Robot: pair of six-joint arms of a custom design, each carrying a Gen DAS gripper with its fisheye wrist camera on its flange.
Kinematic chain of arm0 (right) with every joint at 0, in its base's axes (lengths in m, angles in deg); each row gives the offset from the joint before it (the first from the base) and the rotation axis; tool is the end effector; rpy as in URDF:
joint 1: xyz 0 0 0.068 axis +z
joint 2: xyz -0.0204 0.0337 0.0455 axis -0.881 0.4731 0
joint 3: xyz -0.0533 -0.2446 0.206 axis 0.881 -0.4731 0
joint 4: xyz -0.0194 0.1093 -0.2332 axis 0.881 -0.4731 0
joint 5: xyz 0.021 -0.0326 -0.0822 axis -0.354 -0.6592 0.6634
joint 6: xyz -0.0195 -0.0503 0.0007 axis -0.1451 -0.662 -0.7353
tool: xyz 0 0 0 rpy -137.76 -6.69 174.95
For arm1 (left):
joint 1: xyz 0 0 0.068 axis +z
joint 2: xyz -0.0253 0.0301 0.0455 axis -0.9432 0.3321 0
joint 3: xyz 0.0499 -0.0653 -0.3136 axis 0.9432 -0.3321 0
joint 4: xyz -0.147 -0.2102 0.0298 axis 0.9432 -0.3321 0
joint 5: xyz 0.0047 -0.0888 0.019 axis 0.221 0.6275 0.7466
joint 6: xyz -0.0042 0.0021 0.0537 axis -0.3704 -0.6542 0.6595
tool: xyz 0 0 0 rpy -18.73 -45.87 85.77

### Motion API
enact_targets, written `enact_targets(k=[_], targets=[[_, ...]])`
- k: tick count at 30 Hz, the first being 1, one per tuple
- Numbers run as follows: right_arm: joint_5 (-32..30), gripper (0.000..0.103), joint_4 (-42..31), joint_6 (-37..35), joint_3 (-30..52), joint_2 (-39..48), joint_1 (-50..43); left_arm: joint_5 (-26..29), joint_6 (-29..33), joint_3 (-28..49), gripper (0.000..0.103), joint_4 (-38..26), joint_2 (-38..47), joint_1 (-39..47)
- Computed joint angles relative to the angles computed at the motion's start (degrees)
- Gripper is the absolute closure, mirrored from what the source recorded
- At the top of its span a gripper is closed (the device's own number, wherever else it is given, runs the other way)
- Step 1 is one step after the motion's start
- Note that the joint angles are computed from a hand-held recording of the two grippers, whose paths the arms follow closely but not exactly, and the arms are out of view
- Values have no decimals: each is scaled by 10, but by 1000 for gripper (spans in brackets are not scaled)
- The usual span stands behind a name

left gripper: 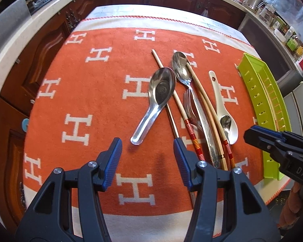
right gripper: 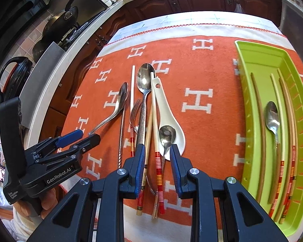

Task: Organize utensils
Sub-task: 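Grasp a red-striped chopstick with the right tool while the left tool grasps a metal chopstick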

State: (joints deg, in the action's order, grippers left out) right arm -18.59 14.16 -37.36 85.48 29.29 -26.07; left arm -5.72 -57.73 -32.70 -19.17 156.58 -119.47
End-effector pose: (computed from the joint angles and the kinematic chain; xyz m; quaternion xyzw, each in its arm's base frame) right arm 0.1642 0.1240 0.2578 -0.0573 0.9648 0.1920 0.1706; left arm 0.1460 -0.1548 0.2477 -0.0052 0.9786 -0.0508 0.1994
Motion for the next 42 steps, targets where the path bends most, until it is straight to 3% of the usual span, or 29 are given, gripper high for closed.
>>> enact_targets(k=[8,15,22,25,30,36,42], targets=[[-13,78,38,-9,1,45,11,35,10,-14,53,38,10,16],[-19,78,66,-3,-1,72,18,25,12,10,54,44,57,4],[-27,78,77,-10,-10,73,6,-9,13,36,64,33,75,-18],[-37,78,78,-19,-17,65,-8,1,9,37,74,31,64,-9],[-50,78,89,-25,-22,65,-15,12,8,41,80,24,53,-11],[-57,78,94,-25,-30,58,-19,16,13,52,83,28,60,-24],[-64,78,99,-26,-39,53,-28,58,19,45,85,46,92,-8]])
